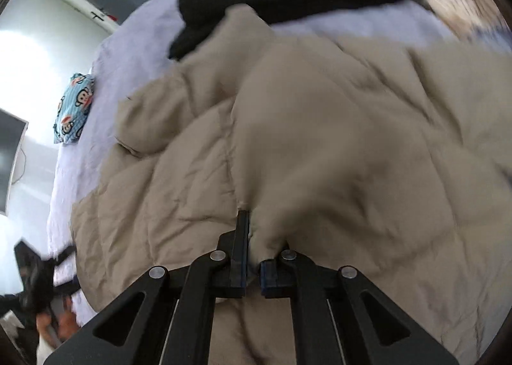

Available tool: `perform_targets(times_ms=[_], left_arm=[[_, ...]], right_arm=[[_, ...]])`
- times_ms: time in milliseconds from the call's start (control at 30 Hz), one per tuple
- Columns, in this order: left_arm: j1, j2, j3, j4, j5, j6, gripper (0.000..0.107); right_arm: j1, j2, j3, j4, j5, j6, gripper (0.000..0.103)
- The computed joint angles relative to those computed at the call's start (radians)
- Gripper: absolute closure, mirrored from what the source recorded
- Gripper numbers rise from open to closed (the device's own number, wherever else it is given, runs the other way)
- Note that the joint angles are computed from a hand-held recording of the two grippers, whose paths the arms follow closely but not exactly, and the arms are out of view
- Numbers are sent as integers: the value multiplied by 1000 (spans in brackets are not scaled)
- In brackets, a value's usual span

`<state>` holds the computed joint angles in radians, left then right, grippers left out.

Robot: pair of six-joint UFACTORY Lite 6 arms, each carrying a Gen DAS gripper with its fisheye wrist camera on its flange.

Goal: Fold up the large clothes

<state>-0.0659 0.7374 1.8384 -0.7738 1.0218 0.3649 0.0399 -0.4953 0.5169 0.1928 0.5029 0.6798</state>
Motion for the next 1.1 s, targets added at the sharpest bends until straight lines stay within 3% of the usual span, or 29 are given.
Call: perform_targets(times_ms=[100,267,300,433,600,700,767,800,833,867,933,1033,1100], left_arm=[[-63,85,140,-19,32,-9,84],[-195,-97,4,136,-151,32,86],[-201,-92,12,160,-160,26,93],[-165,-10,84,221,-159,-4,93],[-101,-16,-1,266,-214,-2,93],[-102,-39,-15,335,-240,-78,93],[-96,-82,-34,382,-259,-123,93],[-92,-99,-42,391,-263,-129,93],[-82,-123,-45,395,-259,-132,93],[-78,-139,-50,392,-257,-133,93],[-64,-191,-72,377,-246,-117,93],[-79,-260,-104,370,-212,-87,93],[-100,-289,-133,351,-188,-65,93]], right_arm=[[35,-85,-67,-31,29,55,97],[86,-170,-88,-92,90,178,97],[97,-169,-88,-103,90,198,97],[87,-101,-85,-36,15,102,97],[172,116,11,-80,-120,156,97],[155,128,23,-42,-109,118,97],[108,86,9,77,-67,-15,95],[74,51,1,138,-16,-92,93],[54,35,5,161,21,-128,79],[39,-5,-3,170,59,-147,55],[21,-115,-10,123,131,-119,35],[37,-257,18,-71,246,37,35],[29,-315,30,-163,288,103,43]])
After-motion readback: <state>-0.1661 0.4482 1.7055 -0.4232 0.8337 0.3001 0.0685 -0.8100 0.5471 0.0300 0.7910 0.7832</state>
